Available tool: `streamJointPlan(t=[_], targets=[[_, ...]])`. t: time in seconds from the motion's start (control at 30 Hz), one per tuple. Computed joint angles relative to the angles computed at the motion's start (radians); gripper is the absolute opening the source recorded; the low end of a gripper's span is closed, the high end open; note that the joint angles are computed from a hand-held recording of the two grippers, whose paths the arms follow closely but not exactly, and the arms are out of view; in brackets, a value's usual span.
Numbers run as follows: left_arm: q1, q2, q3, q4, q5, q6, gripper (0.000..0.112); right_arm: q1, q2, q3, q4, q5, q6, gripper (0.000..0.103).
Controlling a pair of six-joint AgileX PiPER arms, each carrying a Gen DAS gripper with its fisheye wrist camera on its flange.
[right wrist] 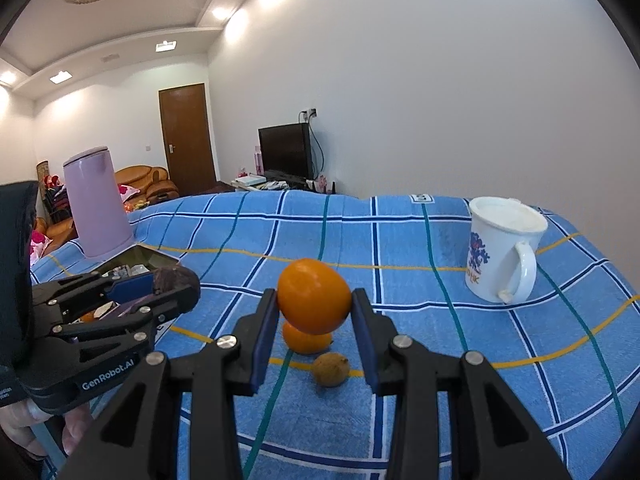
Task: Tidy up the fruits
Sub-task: 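Lift and carry the dark brown fruit and orange toward the pink tin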
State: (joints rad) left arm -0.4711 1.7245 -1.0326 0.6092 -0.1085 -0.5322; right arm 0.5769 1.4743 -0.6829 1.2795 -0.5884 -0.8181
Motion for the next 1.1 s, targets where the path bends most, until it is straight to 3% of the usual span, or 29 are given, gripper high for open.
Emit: streamJointPlan(t=[0.13,0.4,0.83,1.1], targets=[[0.002,-0.010,0.015,-0.032,-0.005,0.033,0.037,0.027,-0.004,0.008,0.006,-0.031,0.000,0.040],[-0.004,-0.043,0.065,-0.326,-0.039,0.325,0.037,0.075,-0.014,0.022,0.023,-0.074,0.001,0.040],[0.000,-0.063,0.089,-0.347,-0.035,0.349,0.037,0.135,-0.008,0.018,0.056,-0.110,-0.022,0.040],[0.011,-0.081,0.111,-0.266,-0.035,0.275,0.037,0.158,-0.005,0.016,0.062,-0.120,-0.010,0.040]])
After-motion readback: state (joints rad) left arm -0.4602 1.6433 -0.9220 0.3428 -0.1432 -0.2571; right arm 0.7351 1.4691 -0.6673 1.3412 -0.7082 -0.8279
